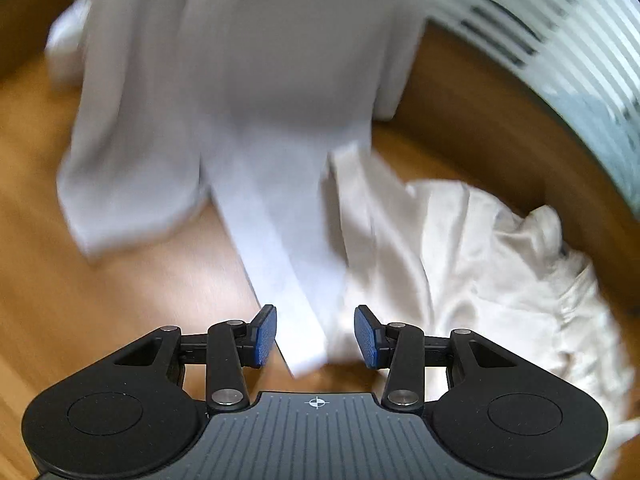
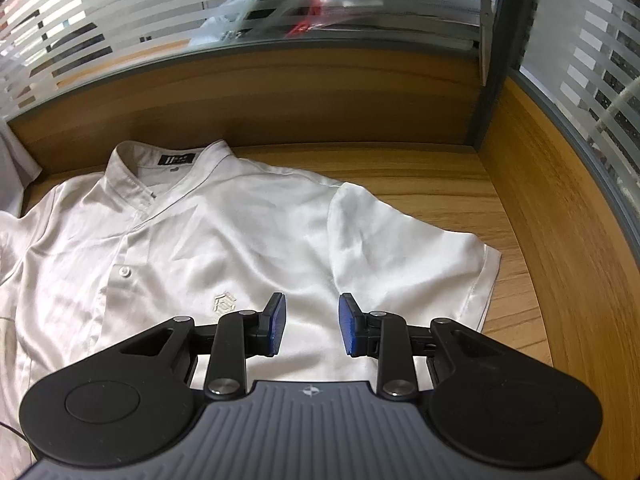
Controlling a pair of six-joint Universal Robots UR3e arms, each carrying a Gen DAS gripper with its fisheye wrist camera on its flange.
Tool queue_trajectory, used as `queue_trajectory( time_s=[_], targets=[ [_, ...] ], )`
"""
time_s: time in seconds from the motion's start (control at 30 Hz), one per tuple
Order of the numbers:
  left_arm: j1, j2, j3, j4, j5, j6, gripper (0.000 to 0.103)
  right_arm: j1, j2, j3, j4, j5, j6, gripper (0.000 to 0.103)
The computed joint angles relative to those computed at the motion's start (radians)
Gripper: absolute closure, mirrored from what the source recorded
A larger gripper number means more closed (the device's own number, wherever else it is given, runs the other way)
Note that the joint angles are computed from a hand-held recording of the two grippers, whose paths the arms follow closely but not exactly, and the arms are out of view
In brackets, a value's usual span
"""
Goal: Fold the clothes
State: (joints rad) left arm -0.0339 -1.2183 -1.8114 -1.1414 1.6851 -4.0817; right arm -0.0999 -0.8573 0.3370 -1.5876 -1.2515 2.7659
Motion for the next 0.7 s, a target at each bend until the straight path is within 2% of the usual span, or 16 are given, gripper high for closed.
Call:
queue_trajectory(
  time_s=[0.13, 0.27, 0.33, 0.43, 0.47, 0.5, 0.53, 0.57, 0.7],
  targets=[
    [0.032, 0.091, -0.154, 0.126, -0.101, -0.227, 0.058, 0.002, -0.046, 0.068, -0.026, 0.003, -0.003, 0.07],
    [0.043, 0.138, -0.255, 0.239, -0.11, -0.405, 0.057, -0.002, -0.088, 0.126, -0.049, 0.01, -0.003, 0.07],
    [0.056, 0.14, -0.277, 0.28, -0.116, -0.446, 0.057, -0.005, -0.106, 0.152, -0.059, 0.013, -0.004, 0.07],
    [0.062, 0.109, -0.265, 0.305, -0.13, -0.453, 0.059, -0.009, -0.13, 0.187, -0.071, 0.017, -0.006, 0.07],
    [0.059, 0.097, -0.258, 0.307, -0.131, -0.45, 0.062, -0.01, -0.138, 0.2, -0.077, 0.018, -0.007, 0.07],
    [0.051, 0.087, -0.253, 0.31, -0.128, -0.445, 0.08, -0.011, -0.146, 0.212, -0.082, 0.019, -0.007, 0.07],
    [0.036, 0.075, -0.237, 0.308, -0.109, -0.44, 0.091, -0.012, -0.153, 0.222, -0.086, 0.021, -0.007, 0.07],
    [0.01, 0.058, -0.208, 0.293, -0.072, -0.434, 0.094, -0.013, -0.159, 0.232, -0.09, 0.023, -0.007, 0.07],
    [-0.165, -0.064, 0.058, 0.073, 0.22, -0.356, 0.096, -0.018, -0.193, 0.284, -0.113, 0.026, -0.01, 0.07]
  ],
)
